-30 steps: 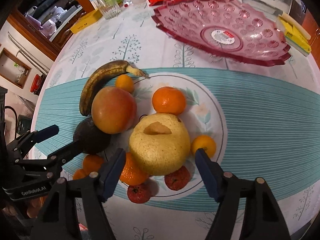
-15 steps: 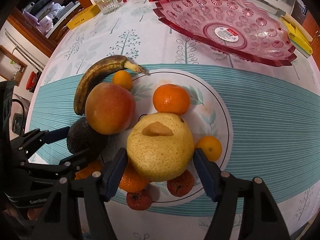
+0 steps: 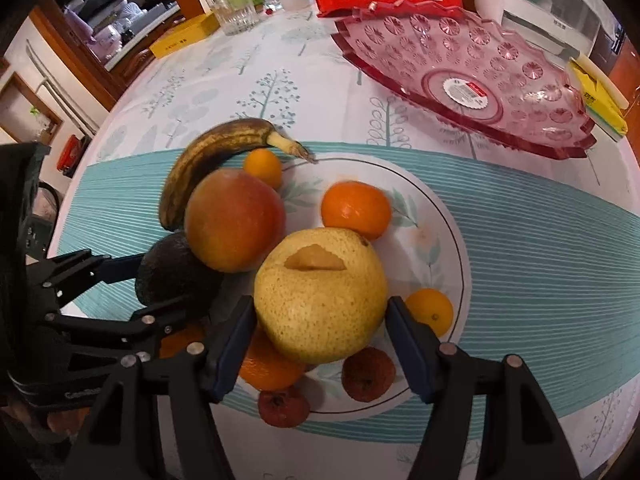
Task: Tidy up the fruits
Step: 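Grasp the dark avocado with the left tool while the right tool grasps the yellow pear, then lift and carry the avocado and pear with both tools toward the pink glass bowl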
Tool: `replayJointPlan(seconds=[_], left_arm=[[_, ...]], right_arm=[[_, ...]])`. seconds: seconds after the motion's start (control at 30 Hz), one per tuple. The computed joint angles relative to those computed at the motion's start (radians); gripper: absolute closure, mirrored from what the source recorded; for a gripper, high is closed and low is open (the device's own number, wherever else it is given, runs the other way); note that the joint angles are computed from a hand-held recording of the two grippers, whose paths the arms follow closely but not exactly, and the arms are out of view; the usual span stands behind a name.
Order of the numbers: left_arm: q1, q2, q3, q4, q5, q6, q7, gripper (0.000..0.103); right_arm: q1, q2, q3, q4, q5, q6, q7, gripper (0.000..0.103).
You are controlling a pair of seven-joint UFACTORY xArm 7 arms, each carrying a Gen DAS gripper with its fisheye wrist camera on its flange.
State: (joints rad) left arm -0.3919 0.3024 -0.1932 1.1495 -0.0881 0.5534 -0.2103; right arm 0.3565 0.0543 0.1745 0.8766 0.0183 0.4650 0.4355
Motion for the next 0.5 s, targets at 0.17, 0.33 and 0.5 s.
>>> replayJointPlan(seconds=[0.17, 0.33, 0.5], left_arm=[[-0.006, -0.053, 0.014, -0.039, 0.026, -0.006, -0.043, 0.043], [0.009, -0.124, 0.001, -0.09, -0.008, -0.028, -0.039, 0.062], [-0.016, -0.136, 0.013, -0.094, 0.07, -0.034, -0.108, 0.067]], right_arm=[[-0.003, -0.027, 0.002, -0.018, 0.045, -0.036, -0.034, 0.037], [-0.004, -0.066, 0.001, -0.04, 0.043, -0.058, -0.032, 0.037], [-0.004, -0.101, 0.002, -0.06, 0.045, -0.067, -0.044, 0.037]])
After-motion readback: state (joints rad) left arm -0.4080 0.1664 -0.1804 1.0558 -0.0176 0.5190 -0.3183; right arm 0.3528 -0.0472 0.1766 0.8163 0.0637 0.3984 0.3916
